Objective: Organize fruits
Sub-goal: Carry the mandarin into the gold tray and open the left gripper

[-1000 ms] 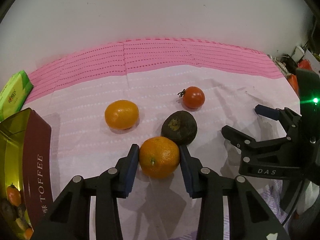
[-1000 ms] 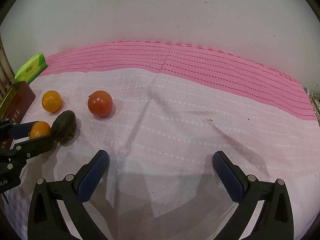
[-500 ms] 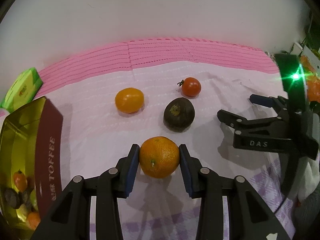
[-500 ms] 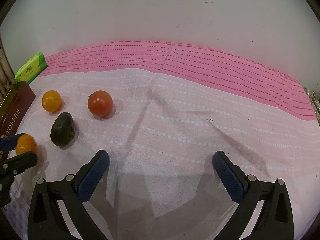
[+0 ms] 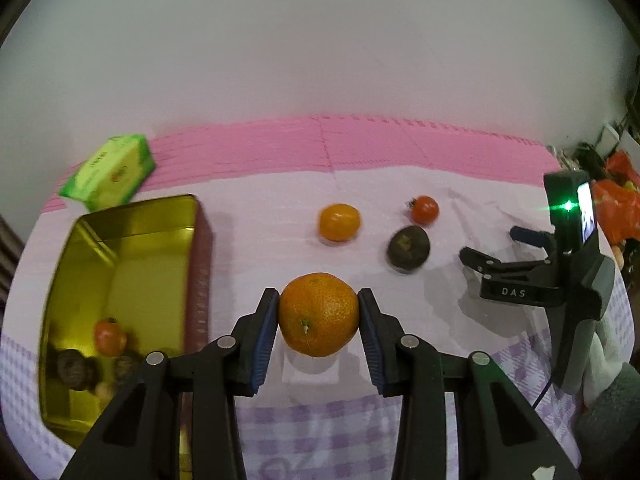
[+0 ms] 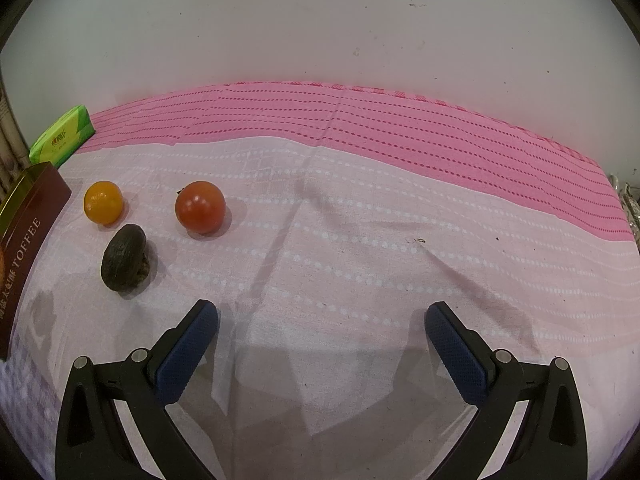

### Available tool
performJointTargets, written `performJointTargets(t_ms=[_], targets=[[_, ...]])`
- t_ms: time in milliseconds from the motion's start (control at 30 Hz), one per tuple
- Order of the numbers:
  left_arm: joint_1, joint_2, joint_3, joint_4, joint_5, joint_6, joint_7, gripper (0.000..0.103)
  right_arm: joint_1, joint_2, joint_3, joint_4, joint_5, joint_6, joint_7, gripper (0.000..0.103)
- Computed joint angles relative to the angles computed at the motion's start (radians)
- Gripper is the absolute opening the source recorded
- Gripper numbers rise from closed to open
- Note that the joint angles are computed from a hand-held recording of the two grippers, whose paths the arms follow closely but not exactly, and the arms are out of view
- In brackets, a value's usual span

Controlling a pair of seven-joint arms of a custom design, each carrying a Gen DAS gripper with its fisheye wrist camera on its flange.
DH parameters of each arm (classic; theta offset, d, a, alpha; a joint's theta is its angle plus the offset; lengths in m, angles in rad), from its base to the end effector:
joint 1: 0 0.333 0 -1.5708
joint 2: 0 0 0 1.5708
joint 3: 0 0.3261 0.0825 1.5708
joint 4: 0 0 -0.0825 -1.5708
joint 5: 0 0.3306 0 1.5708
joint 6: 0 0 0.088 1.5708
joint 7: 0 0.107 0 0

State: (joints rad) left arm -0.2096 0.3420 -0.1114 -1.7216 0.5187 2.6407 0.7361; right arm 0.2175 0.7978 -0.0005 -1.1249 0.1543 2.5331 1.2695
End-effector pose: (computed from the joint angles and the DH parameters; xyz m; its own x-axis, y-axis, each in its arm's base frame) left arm 0.6136 -0.2071 0.4858 0.1228 -0.9899 0.0703 -0.7803 -0.1401 -0.6096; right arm 0.7456 0.1628 0.4278 0.3984 -0.9167 0.0300 -0.7391 -0.3402 -0.5814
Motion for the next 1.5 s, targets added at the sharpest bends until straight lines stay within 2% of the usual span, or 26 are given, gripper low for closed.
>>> performJointTargets(t_ms=[200, 400, 567, 667, 833, 1500], targets=[[0.010, -0.088, 0.034, -0.076, 0.084, -0.012, -0.075, 0.036, 0.000, 0.001, 0.000, 0.001, 0.000, -0.001, 0.000, 0.103], [0.058, -0.141, 0.030, -0.121, 0.108, -0.060, -0.111, 0.036, 0.000, 0.002, 0.000, 0.004, 0.000, -0.002, 0.001, 0.103], [0.103, -0.188, 0.034, -0.181, 0.128, -0.068, -0.152, 0.036, 0.000, 0.002, 0.000, 0.004, 0.001, -0.002, 0.000, 0.103], [0.129, -0.209, 0.034, -0.210, 0.129, -0.082, -0.163, 0.036, 0.000, 0.002, 0.000, 0.004, 0.001, -0.002, 0.000, 0.103], [0.174, -0.225, 0.028, -0.263, 0.053, -0.080, -0.137, 0.036, 0.000, 0.001, 0.000, 0.003, 0.001, -0.001, 0.000, 0.103], [0.191, -0.236, 0.022, -0.349, 0.026, -0.050, -0.121, 0.037, 0.000, 0.000, 0.000, -0.001, 0.003, 0.002, -0.001, 0.103]])
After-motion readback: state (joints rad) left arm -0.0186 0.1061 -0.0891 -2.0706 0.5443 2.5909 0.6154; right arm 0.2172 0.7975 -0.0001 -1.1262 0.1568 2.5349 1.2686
